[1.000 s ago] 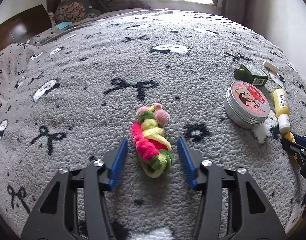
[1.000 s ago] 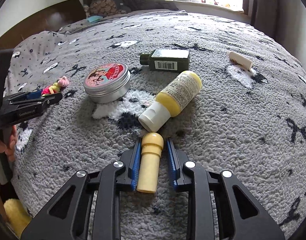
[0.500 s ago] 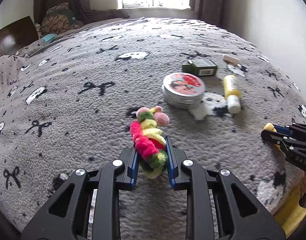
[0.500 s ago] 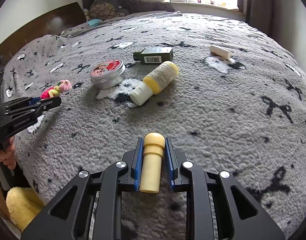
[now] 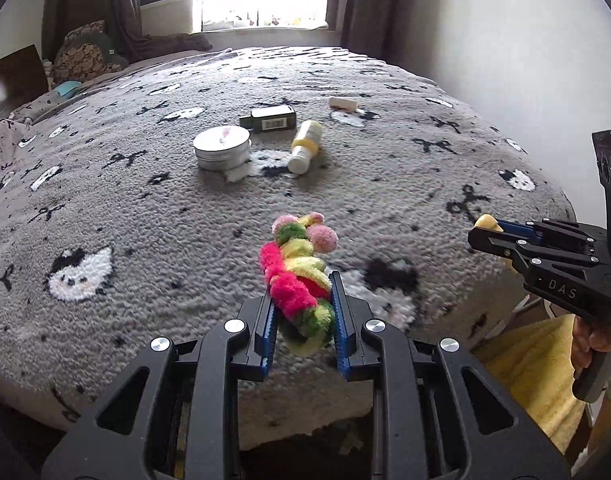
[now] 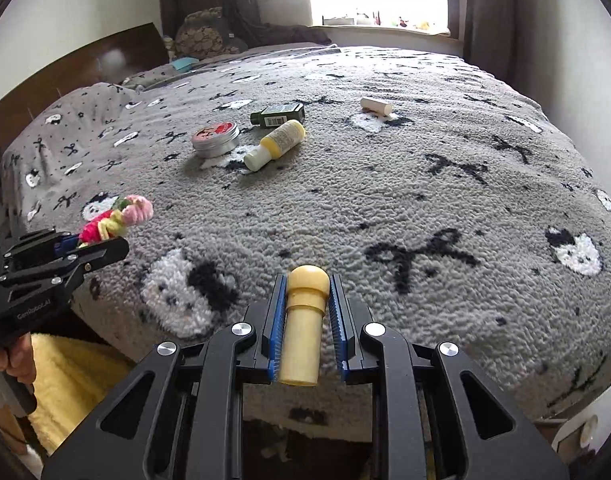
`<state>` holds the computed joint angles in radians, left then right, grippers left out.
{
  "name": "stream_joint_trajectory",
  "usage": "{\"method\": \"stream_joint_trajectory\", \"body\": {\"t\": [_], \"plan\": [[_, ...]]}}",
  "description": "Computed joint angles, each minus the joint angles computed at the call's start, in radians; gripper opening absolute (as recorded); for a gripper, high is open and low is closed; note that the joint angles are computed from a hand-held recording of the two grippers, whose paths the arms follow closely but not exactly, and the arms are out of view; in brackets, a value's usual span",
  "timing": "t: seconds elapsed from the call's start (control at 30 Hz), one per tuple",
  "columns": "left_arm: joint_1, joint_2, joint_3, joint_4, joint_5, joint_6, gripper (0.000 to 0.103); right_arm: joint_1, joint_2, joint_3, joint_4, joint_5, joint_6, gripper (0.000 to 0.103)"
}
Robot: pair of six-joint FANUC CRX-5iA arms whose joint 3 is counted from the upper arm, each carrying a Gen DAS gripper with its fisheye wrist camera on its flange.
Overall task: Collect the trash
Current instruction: 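Grasp the yellow cap with the right gripper while the left grasps the pom-pom toy, then lower both held items into the bin and open both grippers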
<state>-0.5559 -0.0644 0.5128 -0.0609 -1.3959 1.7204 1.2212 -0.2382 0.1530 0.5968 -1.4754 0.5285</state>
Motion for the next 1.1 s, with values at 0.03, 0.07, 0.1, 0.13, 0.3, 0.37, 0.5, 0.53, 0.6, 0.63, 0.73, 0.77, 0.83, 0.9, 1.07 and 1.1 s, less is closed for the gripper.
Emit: {"method": "stream_joint_trajectory", "body": {"t": [0.03, 0.07, 0.1, 0.13, 0.3, 0.37, 0.5, 0.53, 0.6, 0.63, 0.73, 0.77, 0.83, 0.9, 1.07, 1.1], "plan": [[-0.02, -0.008, -0.005, -0.013, -0.002, 0.01, 0.022, 0.023, -0.016, -0.016, 0.012, -0.008, -0.018, 0.022], [-0.038, -0.012, -0.005, -0.029, -0.008, 0.021, 0.022, 0.038, -0.027, -0.025, 0.021, -0.015, -0.031, 0.022], [-0.058, -0.017, -0.007, -0.046, -0.013, 0.033, 0.022, 0.061, -0.038, -0.037, 0.034, -0.026, -0.051, 0.022], [-0.07, -0.022, -0.011, -0.055, -0.016, 0.042, 0.022, 0.082, -0.05, -0.049, 0.045, -0.037, -0.068, 0.022], [-0.118, -0.062, -0.058, -0.064, -0.012, 0.087, 0.022, 0.171, -0.087, -0.089, 0.082, -0.085, -0.14, 0.022], [-0.131, -0.076, -0.082, -0.053, -0.009, 0.094, 0.022, 0.205, -0.102, -0.107, 0.09, -0.101, -0.169, 0.022], [-0.163, -0.101, -0.127, -0.056, -0.01, 0.117, 0.022, 0.266, -0.125, -0.142, 0.091, -0.126, -0.229, 0.022], [-0.168, -0.108, -0.141, -0.052, -0.011, 0.123, 0.022, 0.275, -0.13, -0.149, 0.085, -0.128, -0.241, 0.022], [-0.171, -0.121, -0.171, -0.038, -0.013, 0.13, 0.022, 0.288, -0.138, -0.164, 0.069, -0.133, -0.259, 0.022], [-0.174, -0.124, -0.184, -0.034, -0.018, 0.134, 0.022, 0.291, -0.14, -0.17, 0.06, -0.134, -0.265, 0.022], [-0.173, -0.138, -0.223, -0.02, -0.028, 0.146, 0.022, 0.296, -0.147, -0.187, 0.025, -0.13, -0.281, 0.022], [-0.172, -0.143, -0.235, -0.015, -0.031, 0.147, 0.022, 0.297, -0.15, -0.194, 0.013, -0.126, -0.287, 0.022], [-0.167, -0.154, -0.266, -0.003, -0.035, 0.148, 0.022, 0.299, -0.153, -0.204, -0.003, -0.12, -0.296, 0.022], [-0.158, -0.164, -0.297, 0.013, -0.035, 0.149, 0.022, 0.299, -0.156, -0.214, -0.027, -0.111, -0.304, 0.022], [-0.141, -0.184, -0.368, 0.051, -0.046, 0.139, 0.022, 0.285, -0.155, -0.234, -0.1, -0.075, -0.299, 0.022], [-0.138, -0.187, -0.382, 0.059, -0.049, 0.137, 0.022, 0.281, -0.155, -0.238, -0.116, -0.066, -0.296, 0.022]]}}
